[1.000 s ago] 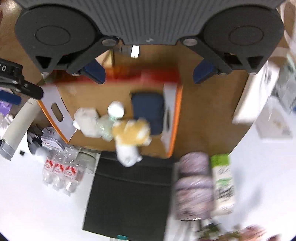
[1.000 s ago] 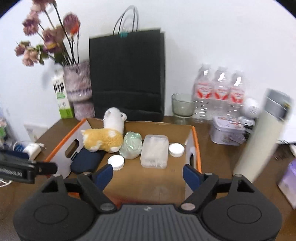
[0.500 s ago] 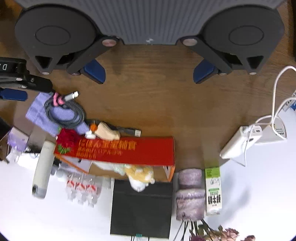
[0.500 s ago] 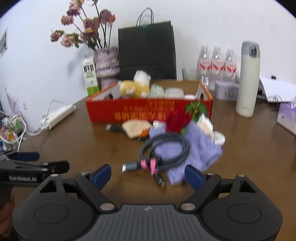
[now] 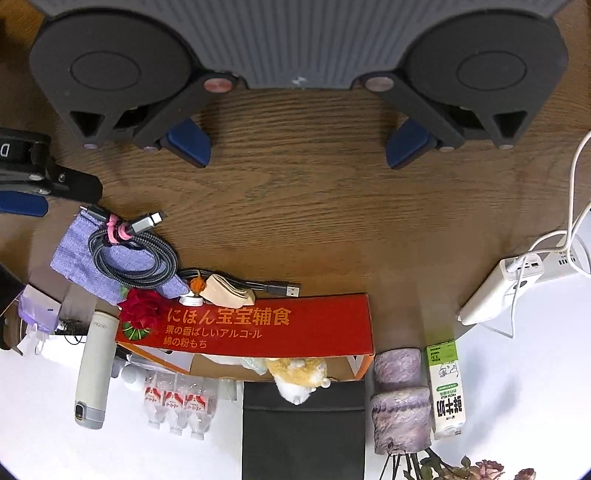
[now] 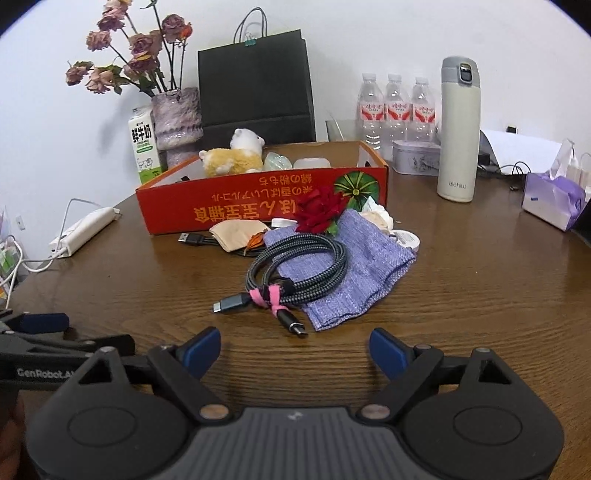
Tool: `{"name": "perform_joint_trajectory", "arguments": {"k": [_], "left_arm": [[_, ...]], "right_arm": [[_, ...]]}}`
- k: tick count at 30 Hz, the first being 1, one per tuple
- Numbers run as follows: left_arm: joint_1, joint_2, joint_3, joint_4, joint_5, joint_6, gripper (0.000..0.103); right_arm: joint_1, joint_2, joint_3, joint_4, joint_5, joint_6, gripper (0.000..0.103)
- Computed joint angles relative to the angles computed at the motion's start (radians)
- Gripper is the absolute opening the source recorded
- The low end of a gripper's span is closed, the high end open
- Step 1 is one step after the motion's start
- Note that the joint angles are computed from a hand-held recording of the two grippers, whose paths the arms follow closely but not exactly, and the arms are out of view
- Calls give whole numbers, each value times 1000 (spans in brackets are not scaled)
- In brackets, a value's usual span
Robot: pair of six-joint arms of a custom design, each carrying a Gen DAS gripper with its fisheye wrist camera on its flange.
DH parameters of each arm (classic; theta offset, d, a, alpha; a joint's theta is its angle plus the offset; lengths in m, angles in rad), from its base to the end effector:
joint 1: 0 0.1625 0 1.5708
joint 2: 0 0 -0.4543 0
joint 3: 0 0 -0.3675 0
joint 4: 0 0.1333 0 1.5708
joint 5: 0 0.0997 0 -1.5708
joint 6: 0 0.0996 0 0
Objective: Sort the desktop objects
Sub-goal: 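Move both tools back over the table and pause, then grasp the beige pouch with the left tool while the right tool grasps the red rose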
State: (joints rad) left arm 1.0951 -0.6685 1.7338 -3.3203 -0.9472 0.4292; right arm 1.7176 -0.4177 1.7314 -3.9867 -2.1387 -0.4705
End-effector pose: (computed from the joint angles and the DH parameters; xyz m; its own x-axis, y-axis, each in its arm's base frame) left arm -0.1333 -0.6769 0.1229 -0.6622 0.3264 -0.6745 0.6933 0.6082 -0.3864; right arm 0.1708 -0.6102 0.0424 -0.7760 0.1107 0.6210 -0.4688 0.5575 -0.6851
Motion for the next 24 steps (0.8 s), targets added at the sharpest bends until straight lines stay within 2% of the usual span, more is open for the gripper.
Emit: {"name": "perform_joint_trajectory", "arguments": {"k": [5, 9, 13, 15, 17, 19, 20, 22, 24], "left_arm": [[3, -2, -3, 7, -6, -1, 103], [6, -7, -8, 28, -22, -3, 103], [41, -32, -86, 184, -204, -117, 103], [53, -6, -173, 247, -282, -112, 103], [52, 43, -277, 309, -295, -61, 103], [47, 98, -379, 356, -293, -18, 96], [44, 125, -431, 385, -292, 1, 89], [42, 171, -520, 462, -303, 30, 80], [42, 212, -599, 534, -293, 18, 58]], "right_arm": [[-9, -8, 6, 6, 4, 64, 88], [-6, -2, -7, 17, -14, 56, 88], [-4, -14, -3, 11, 11, 34, 81], [-3, -32, -20, 24, 42, 13, 77], [4, -27, -87, 28, 30, -45, 77], [6, -11, -176, 64, 4, -104, 77], [5, -4, -223, 101, -7, -123, 77], [-5, 5, -298, 182, -1, -134, 77], [-16, 13, -370, 289, 2, -120, 77]]}}
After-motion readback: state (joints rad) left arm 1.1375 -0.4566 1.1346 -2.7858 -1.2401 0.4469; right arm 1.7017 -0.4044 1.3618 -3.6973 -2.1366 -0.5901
